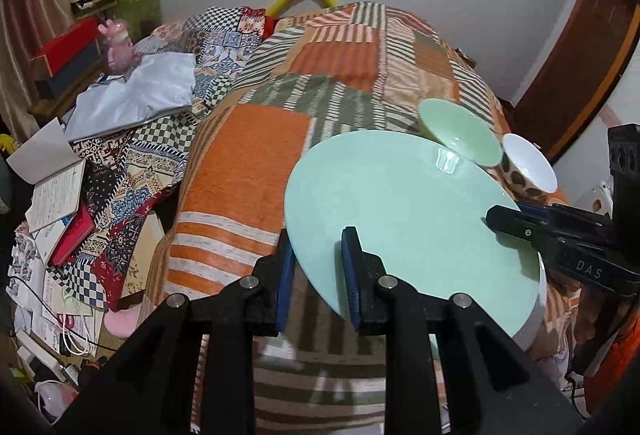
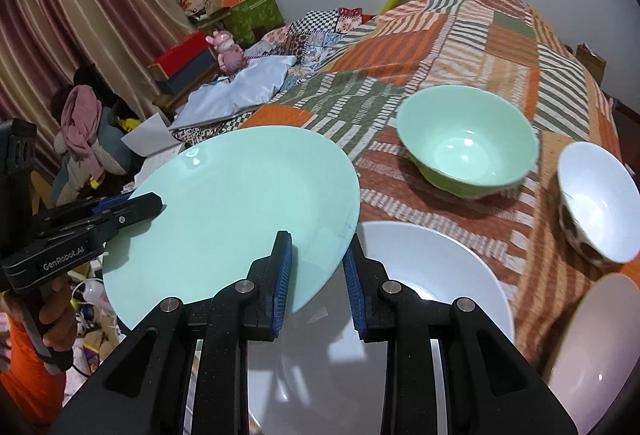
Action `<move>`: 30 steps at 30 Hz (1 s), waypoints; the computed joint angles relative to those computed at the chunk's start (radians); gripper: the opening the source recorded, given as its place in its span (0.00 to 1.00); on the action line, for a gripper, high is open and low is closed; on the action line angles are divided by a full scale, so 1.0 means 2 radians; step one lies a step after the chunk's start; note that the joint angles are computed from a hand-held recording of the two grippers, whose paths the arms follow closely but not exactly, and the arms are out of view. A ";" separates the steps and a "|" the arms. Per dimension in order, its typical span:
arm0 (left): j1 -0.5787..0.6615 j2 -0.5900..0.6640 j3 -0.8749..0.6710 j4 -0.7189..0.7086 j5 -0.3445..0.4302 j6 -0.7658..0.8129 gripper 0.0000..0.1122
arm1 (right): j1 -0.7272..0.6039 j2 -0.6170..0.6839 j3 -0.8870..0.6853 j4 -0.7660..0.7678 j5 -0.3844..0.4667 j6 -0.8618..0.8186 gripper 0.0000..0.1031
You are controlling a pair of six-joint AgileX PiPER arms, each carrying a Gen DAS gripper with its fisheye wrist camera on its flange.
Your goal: Organize plates and bowls
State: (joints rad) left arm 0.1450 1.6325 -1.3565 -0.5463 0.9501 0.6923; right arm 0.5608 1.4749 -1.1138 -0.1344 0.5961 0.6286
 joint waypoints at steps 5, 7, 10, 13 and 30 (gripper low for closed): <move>-0.021 -0.026 0.028 0.001 -0.009 -0.011 0.20 | 0.002 -0.045 0.042 -0.019 -0.003 0.025 0.24; -0.030 -0.036 0.039 0.000 -0.012 -0.014 0.20 | -0.003 -0.063 0.058 -0.016 -0.004 0.028 0.24; -0.046 -0.051 0.055 -0.001 -0.017 -0.020 0.20 | -0.006 -0.089 0.080 -0.024 -0.008 0.043 0.24; -0.058 -0.064 0.066 -0.003 -0.021 -0.022 0.20 | -0.005 -0.110 0.098 -0.037 -0.010 0.064 0.24; -0.099 -0.087 0.113 -0.015 -0.037 -0.010 0.20 | 0.030 -0.168 0.165 -0.123 0.011 0.197 0.24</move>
State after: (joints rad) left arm -0.0525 1.4578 -1.1301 -0.5767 0.8768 0.6724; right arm 0.6217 1.1387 -0.7839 -0.3802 0.6184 1.0219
